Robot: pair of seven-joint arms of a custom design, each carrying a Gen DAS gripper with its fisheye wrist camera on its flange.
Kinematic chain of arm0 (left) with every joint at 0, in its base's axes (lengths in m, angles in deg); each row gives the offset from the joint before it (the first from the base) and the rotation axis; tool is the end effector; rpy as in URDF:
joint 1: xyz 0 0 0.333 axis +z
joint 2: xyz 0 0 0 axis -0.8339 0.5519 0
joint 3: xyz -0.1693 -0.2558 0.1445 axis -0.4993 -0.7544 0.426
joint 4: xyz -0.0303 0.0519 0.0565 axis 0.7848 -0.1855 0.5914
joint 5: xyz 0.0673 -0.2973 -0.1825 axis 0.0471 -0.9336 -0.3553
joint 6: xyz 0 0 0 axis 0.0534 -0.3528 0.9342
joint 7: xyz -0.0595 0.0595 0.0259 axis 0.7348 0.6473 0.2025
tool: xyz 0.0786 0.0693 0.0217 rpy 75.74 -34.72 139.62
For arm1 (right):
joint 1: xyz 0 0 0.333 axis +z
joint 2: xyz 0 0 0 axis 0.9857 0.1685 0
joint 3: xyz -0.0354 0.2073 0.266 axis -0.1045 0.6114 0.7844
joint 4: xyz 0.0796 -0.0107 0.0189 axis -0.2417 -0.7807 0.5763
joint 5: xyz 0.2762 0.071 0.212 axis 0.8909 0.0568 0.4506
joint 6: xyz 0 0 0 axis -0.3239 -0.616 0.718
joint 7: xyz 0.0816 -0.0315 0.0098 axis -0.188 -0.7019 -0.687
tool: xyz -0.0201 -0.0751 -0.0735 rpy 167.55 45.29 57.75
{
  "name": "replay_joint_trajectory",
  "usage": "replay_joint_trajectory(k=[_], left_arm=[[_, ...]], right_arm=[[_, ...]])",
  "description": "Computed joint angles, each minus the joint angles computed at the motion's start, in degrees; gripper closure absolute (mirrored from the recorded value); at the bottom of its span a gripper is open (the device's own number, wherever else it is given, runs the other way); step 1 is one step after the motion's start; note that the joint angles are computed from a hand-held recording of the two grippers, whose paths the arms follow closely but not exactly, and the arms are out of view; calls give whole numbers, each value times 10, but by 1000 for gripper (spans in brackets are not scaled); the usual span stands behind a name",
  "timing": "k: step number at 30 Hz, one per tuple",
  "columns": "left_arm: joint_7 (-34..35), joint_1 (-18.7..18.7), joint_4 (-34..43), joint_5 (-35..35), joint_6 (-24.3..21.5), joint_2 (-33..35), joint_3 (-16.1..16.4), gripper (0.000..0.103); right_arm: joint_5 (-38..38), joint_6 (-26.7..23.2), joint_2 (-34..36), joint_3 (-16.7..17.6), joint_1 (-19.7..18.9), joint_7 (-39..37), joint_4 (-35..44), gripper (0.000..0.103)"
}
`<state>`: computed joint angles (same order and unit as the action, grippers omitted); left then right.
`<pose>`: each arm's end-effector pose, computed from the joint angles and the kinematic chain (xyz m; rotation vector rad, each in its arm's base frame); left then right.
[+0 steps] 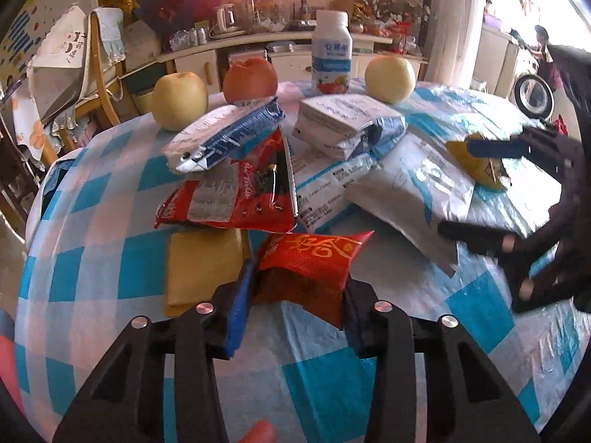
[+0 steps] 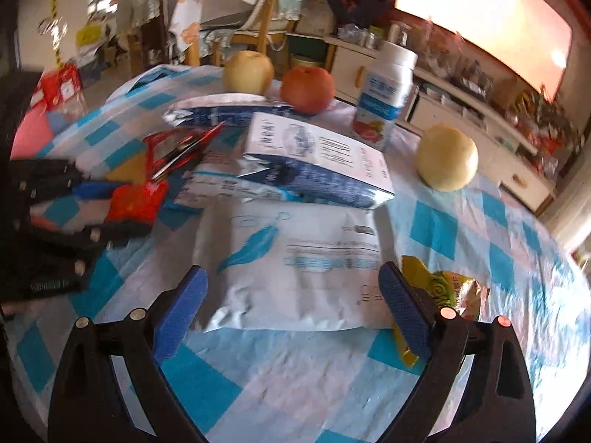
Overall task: Collect trash
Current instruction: 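Grasp the red candy wrapper with the left gripper while the right grasps the white paper packet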
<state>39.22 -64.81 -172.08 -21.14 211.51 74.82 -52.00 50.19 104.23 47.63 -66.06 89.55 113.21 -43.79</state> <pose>0.5642 -0.2165 0.4936 -1.6801 1.9759 -0.7075 0.5878 0.0857 0.4775 -2.3056 1.0034 -0.6047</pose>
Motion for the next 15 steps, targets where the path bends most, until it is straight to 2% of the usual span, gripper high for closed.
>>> replay_joint_trajectory(k=[1,2,5,12,15], left_arm=[[-4,0,-2,4,6,-2,2,62],[-11,-2,-2,12,10,-3,4,74],[-30,-7,-2,36,10,-5,10,75],[-38,-1,-10,36,22,-12,8,75],[-39,0,-13,37,28,-15,8,75]], right_arm=[[-1,6,-2,2,2,-6,-5,9],[-1,13,-3,3,3,-10,-9,9],[-4,16,-1,2,6,-7,-9,8],[-28,38,5,-1,15,10,-14,8],[-66,61,9,-11,28,39,-23,7]])
